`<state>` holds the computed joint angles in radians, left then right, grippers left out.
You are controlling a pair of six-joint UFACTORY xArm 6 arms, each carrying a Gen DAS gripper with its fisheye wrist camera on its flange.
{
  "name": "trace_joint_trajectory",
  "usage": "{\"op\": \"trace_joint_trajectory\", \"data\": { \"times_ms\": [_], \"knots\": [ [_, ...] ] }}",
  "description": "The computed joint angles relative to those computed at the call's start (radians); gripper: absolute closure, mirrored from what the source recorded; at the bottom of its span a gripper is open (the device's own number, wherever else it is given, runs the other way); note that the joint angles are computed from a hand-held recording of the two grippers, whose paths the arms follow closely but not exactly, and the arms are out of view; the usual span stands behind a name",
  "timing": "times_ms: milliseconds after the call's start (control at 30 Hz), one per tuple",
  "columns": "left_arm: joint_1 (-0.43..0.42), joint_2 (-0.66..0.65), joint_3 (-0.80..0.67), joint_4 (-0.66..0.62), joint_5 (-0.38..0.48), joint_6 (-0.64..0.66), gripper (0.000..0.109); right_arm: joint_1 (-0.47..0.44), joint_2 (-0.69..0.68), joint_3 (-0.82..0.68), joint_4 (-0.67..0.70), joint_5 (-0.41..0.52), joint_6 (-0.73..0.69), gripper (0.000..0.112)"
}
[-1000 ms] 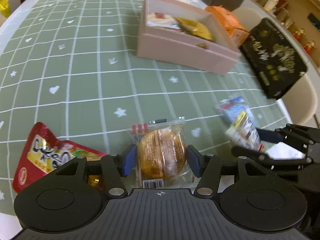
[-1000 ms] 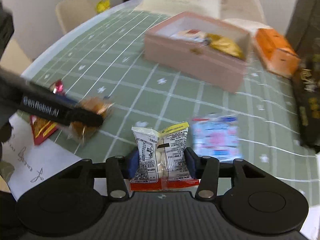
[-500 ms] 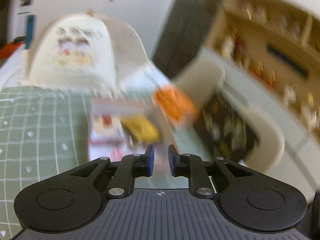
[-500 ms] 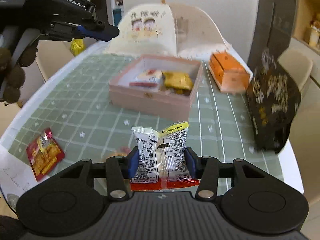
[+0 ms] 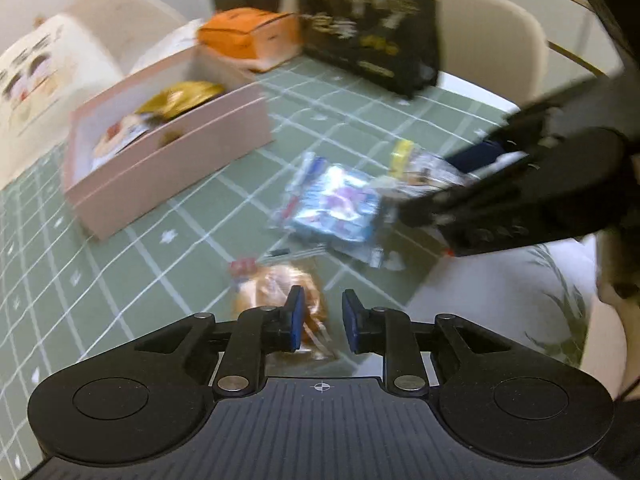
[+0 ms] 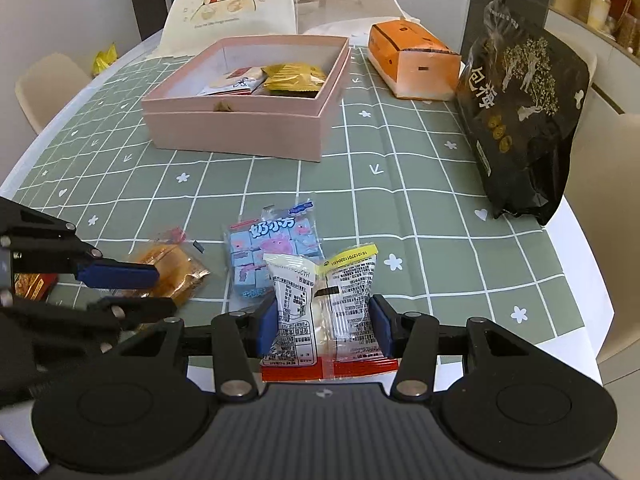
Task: Organize snacks
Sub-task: 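Carry the cake packet to the pink box with left gripper while right carries the candy packet there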
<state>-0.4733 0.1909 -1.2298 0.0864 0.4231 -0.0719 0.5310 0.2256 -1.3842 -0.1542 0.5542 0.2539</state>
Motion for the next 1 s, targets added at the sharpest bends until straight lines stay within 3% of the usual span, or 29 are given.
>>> {"op": "trace_joint_trajectory", "data": {
  "times_ms": [67, 100, 233, 467, 633, 667, 700, 767, 867, 1000],
  "knots": [
    [-0.004, 0.001, -0.002, -0.104, -0.001, 0.081, 0.069, 0.001, 0.001, 0.003, -0.012, 0.002, 0.010, 0.064],
    [-0.001, -0.001, 0.001, -0.120, -0.006, 0.081, 0.069, 0.001, 0.002, 0.005, -0.019, 0.006, 0.016, 0.064],
    [0.027, -0.001, 0.011, 0.077, -0.025, -0.148, 0.072, 0.003, 0.015, 0.005, -0.056, 0.021, 0.049, 0.064],
    [0.050, 0.038, -0.045, -0.016, 0.005, -0.077, 0.062, 0.010, 0.010, 0.028, -0.168, 0.019, 0.114, 0.044],
    [0.069, 0.054, -0.082, -0.161, 0.067, -0.034, 0.056, 0.006, 0.007, 0.031, -0.134, 0.019, 0.098, 0.047],
    [0.070, 0.052, -0.081, -0.182, 0.074, -0.020, 0.056, 0.006, 0.004, 0.032, -0.124, 0.021, 0.090, 0.057],
    [0.070, 0.052, -0.081, -0.192, 0.077, -0.010, 0.056, 0.005, -0.002, 0.035, -0.097, 0.021, 0.069, 0.061],
    [0.071, 0.064, -0.096, -0.199, 0.091, -0.003, 0.047, 0.005, -0.009, 0.037, -0.052, 0.016, 0.038, 0.061],
    [0.063, 0.097, -0.134, -0.100, 0.137, -0.069, 0.039, 0.007, -0.001, 0.019, -0.009, 0.006, 0.008, 0.061],
    [0.066, 0.069, -0.091, -0.171, 0.091, -0.062, 0.046, 0.013, 0.013, -0.009, -0.043, 0.012, 0.022, 0.062]
  ]
}}
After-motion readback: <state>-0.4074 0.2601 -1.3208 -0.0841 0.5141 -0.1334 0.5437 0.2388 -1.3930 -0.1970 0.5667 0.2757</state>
